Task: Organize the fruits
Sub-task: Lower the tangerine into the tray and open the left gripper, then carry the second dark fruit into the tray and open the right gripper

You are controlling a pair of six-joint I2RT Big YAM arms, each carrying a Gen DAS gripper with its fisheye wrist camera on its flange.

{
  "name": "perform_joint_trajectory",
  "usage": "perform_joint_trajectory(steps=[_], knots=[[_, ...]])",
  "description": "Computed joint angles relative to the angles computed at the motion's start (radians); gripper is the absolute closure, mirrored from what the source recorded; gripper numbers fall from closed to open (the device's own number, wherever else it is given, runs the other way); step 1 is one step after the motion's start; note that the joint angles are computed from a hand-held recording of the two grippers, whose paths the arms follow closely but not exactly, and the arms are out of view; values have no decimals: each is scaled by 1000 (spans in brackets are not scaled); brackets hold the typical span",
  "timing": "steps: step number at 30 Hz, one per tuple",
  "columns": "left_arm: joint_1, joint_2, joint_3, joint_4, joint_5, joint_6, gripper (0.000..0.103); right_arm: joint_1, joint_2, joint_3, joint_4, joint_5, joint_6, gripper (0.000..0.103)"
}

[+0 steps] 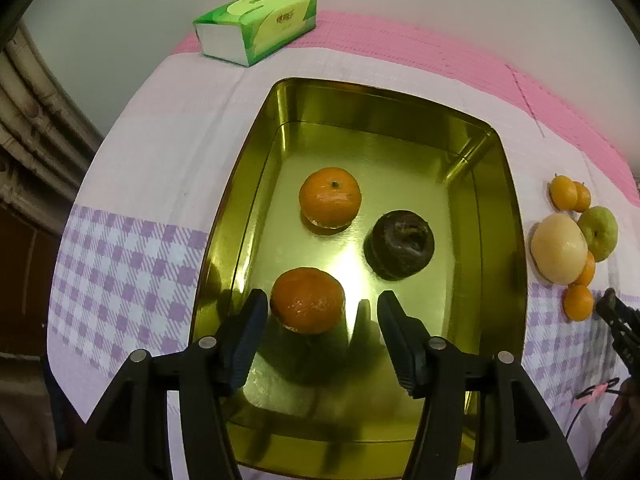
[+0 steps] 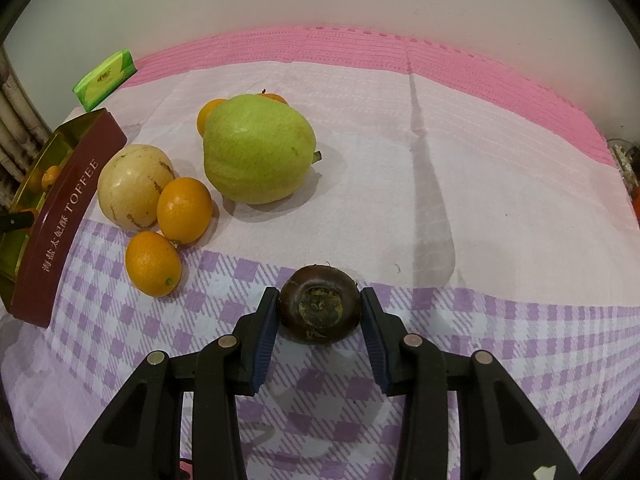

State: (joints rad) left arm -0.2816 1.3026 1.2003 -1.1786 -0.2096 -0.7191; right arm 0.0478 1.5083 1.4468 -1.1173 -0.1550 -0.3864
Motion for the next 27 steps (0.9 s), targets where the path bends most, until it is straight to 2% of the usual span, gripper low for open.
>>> perform_joint_trajectory(steps=[6, 11, 23, 27], knots=[[-11, -37, -5, 1, -16, -13, 45, 5, -30, 23, -16, -18, 5, 65], [-5, -81, -9, -19, -20, -39, 45, 49, -45, 67, -40, -50, -12, 65], [43, -182, -47, -91, -48, -146, 45, 298, -23, 143, -115, -184, -44, 65], [61, -208, -60, -99, -49, -175, 44, 377, -2, 156, -127, -198, -54, 65]])
